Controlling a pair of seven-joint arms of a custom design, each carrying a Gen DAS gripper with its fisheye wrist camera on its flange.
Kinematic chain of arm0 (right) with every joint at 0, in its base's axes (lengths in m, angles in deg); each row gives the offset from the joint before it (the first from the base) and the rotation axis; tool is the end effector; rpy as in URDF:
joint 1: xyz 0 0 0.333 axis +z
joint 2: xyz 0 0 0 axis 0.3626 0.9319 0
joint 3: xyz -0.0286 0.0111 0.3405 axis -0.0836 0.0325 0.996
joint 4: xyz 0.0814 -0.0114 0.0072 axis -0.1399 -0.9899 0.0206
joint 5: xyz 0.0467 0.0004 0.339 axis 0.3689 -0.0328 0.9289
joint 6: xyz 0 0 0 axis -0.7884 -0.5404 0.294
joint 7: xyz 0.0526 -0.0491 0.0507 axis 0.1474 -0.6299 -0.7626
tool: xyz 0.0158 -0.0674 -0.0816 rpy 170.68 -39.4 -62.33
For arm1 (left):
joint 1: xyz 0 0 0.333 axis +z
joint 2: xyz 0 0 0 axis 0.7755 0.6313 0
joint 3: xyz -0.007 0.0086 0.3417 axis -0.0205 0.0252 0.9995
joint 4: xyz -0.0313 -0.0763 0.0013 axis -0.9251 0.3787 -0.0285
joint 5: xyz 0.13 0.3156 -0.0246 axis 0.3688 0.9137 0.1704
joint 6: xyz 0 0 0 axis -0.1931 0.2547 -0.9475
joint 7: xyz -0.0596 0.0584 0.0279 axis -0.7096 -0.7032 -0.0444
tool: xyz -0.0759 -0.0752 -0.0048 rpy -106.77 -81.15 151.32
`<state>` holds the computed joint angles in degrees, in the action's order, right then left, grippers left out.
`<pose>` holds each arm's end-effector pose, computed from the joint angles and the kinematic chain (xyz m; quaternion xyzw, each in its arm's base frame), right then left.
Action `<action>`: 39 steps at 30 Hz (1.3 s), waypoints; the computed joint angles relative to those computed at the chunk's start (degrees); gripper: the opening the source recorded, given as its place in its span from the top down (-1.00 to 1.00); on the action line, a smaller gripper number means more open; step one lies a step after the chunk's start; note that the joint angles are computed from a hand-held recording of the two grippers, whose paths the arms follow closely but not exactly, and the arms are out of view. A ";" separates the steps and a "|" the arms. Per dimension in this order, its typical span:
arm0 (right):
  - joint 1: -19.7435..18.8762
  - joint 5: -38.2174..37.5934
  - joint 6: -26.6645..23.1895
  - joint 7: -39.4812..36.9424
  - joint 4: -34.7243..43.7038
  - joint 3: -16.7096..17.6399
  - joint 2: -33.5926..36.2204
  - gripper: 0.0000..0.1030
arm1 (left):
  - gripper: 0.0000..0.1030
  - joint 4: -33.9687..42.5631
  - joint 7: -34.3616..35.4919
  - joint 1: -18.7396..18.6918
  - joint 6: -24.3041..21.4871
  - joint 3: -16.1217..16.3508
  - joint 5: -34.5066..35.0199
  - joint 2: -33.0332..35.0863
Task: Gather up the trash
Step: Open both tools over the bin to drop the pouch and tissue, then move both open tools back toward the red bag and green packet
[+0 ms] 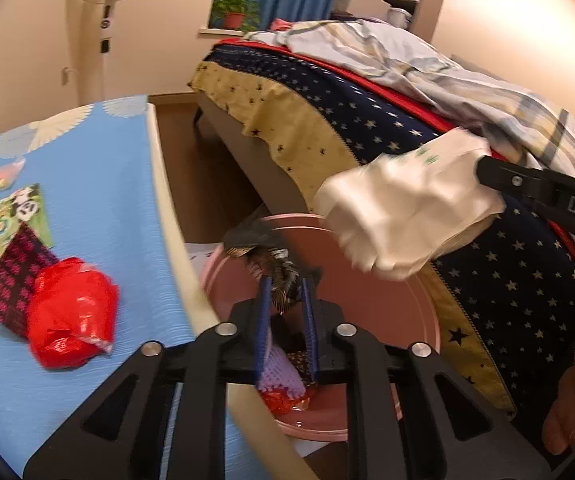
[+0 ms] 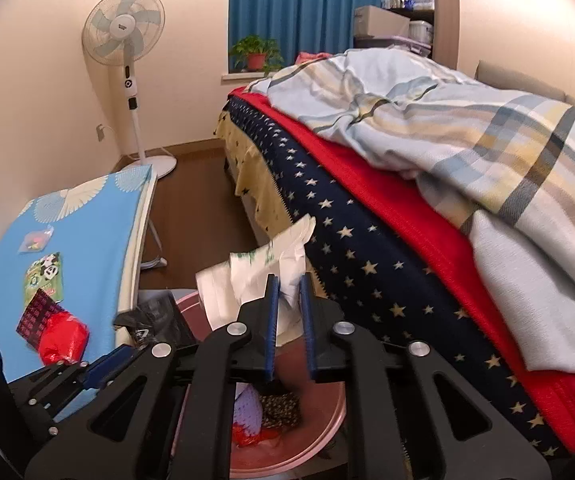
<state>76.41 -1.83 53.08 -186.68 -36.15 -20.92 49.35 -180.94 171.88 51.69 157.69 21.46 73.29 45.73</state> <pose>0.5152 0.5197 0.4285 -0.4105 0.7879 -0.4134 0.1997 0.5995 -0.3421 0.3501 -0.3890 0.8193 -0.4156 0.0692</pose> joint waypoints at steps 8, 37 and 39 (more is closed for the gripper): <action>0.09 0.04 -0.12 0.56 -0.09 -0.12 0.01 0.45 | 0.56 0.13 -0.91 0.45 0.16 0.36 -0.98 -0.01; 2.37 -8.07 14.10 3.13 7.20 -2.60 4.94 0.45 | 0.57 -9.92 -16.36 11.56 11.80 0.46 10.32 -6.75; 2.22 -6.74 14.99 1.69 10.21 -3.25 6.85 0.45 | 0.57 -10.06 -18.38 11.36 12.46 2.09 10.67 -7.30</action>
<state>78.63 -8.57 68.08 -184.99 -25.94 -24.17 56.20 -191.00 153.50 63.05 170.15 23.56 83.96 38.44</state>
